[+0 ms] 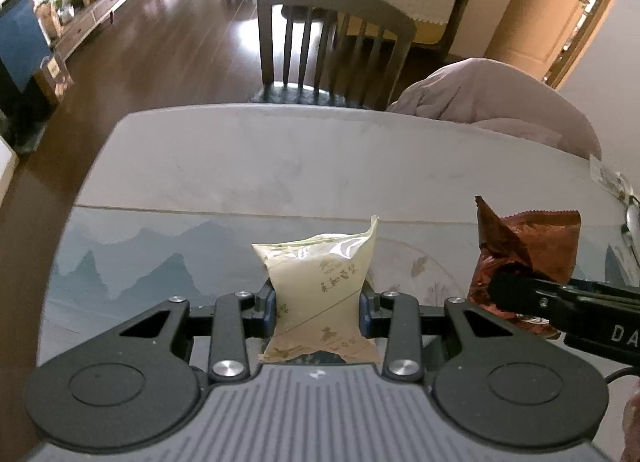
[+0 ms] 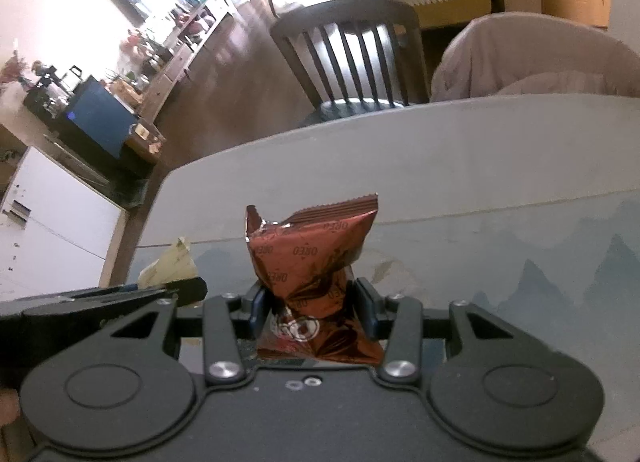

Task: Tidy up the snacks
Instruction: 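Lift and carry both packets over the cardboard box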

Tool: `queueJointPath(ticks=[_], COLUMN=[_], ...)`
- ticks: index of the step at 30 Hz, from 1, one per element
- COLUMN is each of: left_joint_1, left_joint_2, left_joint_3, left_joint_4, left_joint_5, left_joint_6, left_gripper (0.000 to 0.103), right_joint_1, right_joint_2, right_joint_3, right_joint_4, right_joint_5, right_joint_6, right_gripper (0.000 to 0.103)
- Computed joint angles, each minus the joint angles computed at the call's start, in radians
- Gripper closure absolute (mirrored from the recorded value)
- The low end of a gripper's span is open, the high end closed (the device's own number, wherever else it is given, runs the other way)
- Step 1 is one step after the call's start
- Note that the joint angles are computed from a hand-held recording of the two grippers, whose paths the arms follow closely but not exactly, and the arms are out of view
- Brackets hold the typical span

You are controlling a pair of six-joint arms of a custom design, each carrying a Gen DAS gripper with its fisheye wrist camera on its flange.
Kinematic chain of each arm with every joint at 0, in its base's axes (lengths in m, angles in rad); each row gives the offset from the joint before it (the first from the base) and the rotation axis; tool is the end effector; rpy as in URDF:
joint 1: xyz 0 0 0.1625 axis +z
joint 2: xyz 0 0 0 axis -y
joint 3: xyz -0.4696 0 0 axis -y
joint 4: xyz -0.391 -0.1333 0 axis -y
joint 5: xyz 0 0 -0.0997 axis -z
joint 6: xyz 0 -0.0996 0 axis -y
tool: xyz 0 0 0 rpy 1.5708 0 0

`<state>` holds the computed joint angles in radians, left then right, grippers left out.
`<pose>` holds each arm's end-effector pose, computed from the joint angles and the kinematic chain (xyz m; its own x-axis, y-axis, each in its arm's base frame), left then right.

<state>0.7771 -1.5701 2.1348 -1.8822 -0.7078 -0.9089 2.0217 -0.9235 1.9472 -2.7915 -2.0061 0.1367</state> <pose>-0.1464 -0.4371 0.3352 -0.7412 -0.1685 -0.6498 0.1717 0.8882 -0.4262 0.3445 -0.5021 0.1341 -0.9024 -0.1976 0.3830 -0.3072 0.9181 -0.2503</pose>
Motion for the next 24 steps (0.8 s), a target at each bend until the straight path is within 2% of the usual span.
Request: queueJointPath(ticks=[8, 24], left_joint_1=[-0.111, -0.344], left_joint_2=[-0.120, -0.336], left_joint_3=[-0.028, -0.019], left_joint_4=[0.272, 0.647], left_joint_5=[-0.028, -0.170], left_joint_6=[-0.096, -0.247], left_gripper=[0.067, 0.067], right_joint_1=[0.075, 0.197], right_joint_2=[-0.056, -0.089], right_joint_3=[0.043, 0.117], right_joint_4=[-0.003, 0.012], right_joint_5=[0.007, 0.013], right_joint_6=[0.019, 0.101], right_gripper=[0.059, 0.059])
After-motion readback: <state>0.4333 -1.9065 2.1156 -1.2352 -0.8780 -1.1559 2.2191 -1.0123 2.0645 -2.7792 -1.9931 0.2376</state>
